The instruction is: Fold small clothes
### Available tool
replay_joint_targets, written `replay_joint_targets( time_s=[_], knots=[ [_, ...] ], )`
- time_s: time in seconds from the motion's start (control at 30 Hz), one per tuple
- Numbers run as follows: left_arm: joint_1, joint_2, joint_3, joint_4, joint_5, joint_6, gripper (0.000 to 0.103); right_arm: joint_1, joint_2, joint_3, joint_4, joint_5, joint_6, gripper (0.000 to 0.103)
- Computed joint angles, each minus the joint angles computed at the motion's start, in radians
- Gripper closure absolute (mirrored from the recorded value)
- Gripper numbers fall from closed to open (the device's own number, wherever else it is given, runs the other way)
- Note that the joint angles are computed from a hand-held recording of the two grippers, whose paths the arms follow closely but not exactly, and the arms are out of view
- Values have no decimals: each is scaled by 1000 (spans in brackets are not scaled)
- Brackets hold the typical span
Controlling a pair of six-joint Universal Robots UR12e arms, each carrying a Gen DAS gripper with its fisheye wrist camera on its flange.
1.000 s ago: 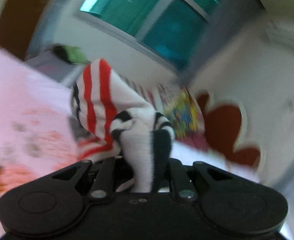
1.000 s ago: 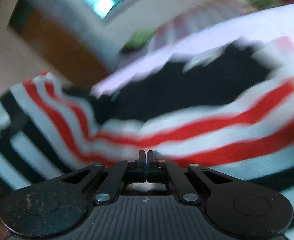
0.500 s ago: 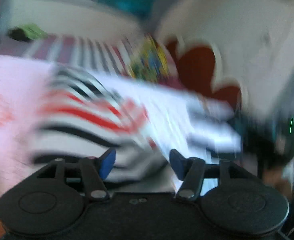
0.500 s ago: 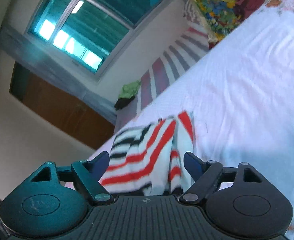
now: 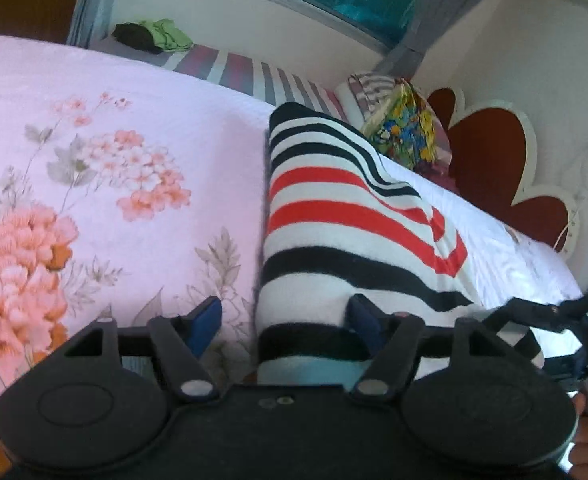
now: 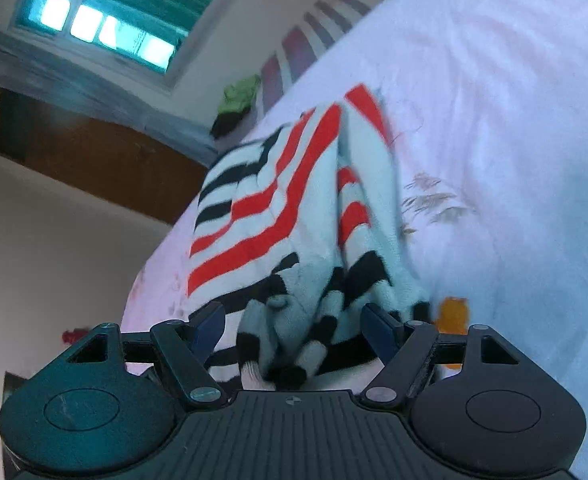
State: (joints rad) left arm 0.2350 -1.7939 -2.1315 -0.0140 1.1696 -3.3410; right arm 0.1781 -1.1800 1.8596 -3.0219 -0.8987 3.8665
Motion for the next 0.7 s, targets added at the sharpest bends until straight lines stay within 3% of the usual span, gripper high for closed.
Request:
replay_joint_targets(
  time_s=[0.03, 0.1, 0.17, 0.2, 0.27, 0.37, 0.5, 0.57, 0.7],
  knots=[
    [-3, -2, 5, -1, 4, 2, 32, 5, 4, -7, 2, -8, -16, 28],
    [-6, 9, 15, -30, 14, 29, 33, 30, -2, -34, 85, -79, -130, 53],
    [-2, 17, 17, 7, 24, 67, 35, 52, -10, -46, 135, -160, -240, 67],
    [2, 18, 16, 29, 24, 79, 36, 62, -13, -47, 132, -195, -290, 72],
    [12, 13, 38, -38, -9, 104, 36, 81, -16, -48, 123, -249, -393, 77],
    [11, 7, 50, -35, -36, 126, 48, 101, -33, -18, -10, -313, -530, 81],
    [-2, 1, 52, -25, -48, 139, 46, 85, -58, 50, -154, -304, -568, 81],
    [-15, -9, 56, -40, -51, 144, 46, 83, -46, 52, -91, -340, -570, 81],
    [-47, -20, 57, -19, -4, 155, 44, 63, -32, 79, -132, -301, -479, 81]
  ],
)
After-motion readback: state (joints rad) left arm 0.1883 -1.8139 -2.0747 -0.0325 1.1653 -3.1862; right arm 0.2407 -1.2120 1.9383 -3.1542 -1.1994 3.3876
